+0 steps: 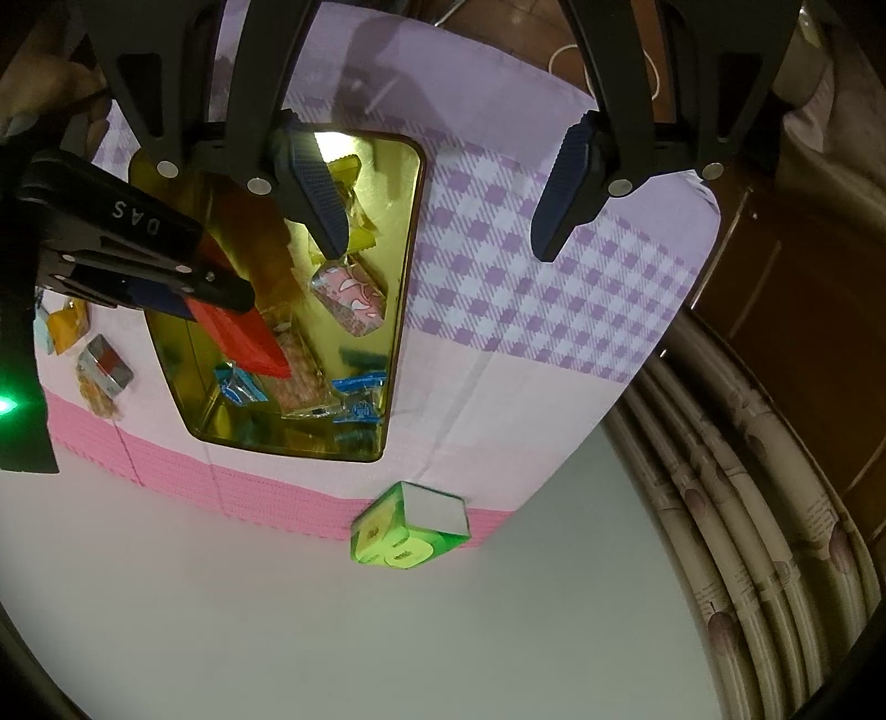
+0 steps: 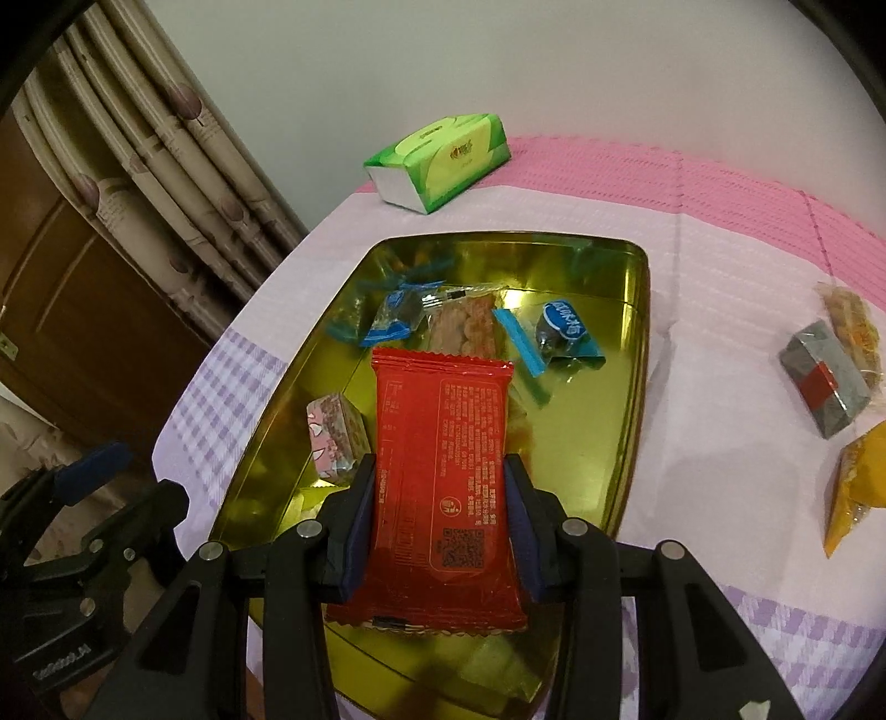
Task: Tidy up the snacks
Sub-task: 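Carry the red packet over the gold tray and open the right gripper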
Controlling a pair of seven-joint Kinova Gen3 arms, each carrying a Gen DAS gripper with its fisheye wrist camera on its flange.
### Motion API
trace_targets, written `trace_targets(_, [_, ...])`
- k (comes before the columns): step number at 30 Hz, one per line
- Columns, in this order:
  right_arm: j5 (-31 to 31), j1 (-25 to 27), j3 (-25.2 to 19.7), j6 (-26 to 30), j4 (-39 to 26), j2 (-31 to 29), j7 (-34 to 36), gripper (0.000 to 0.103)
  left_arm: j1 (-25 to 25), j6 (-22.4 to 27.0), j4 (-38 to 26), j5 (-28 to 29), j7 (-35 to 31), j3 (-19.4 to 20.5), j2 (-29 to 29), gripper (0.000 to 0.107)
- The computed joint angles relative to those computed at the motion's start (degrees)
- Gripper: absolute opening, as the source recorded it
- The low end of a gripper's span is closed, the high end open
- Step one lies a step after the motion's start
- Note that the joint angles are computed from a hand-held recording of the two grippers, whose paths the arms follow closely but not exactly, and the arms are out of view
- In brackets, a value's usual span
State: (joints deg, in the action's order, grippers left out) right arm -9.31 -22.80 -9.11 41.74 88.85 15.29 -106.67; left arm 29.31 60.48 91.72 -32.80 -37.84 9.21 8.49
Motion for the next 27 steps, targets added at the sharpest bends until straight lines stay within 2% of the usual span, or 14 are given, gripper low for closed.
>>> trace_targets(16, [0.0, -0.6, -0.1, 0.4, -1.2, 1.3, -0.4, 0.042, 0.0, 0.4, -0.3, 0.9, -0.7, -0.1, 0.4, 0.07])
trace_targets(27, [-1.8, 0.2, -0.7, -1.9, 0.2, 0.6, 0.2, 0.046, 0.1, 0.6, -0.4, 0.8, -0.7, -0.2, 0.6, 0.07])
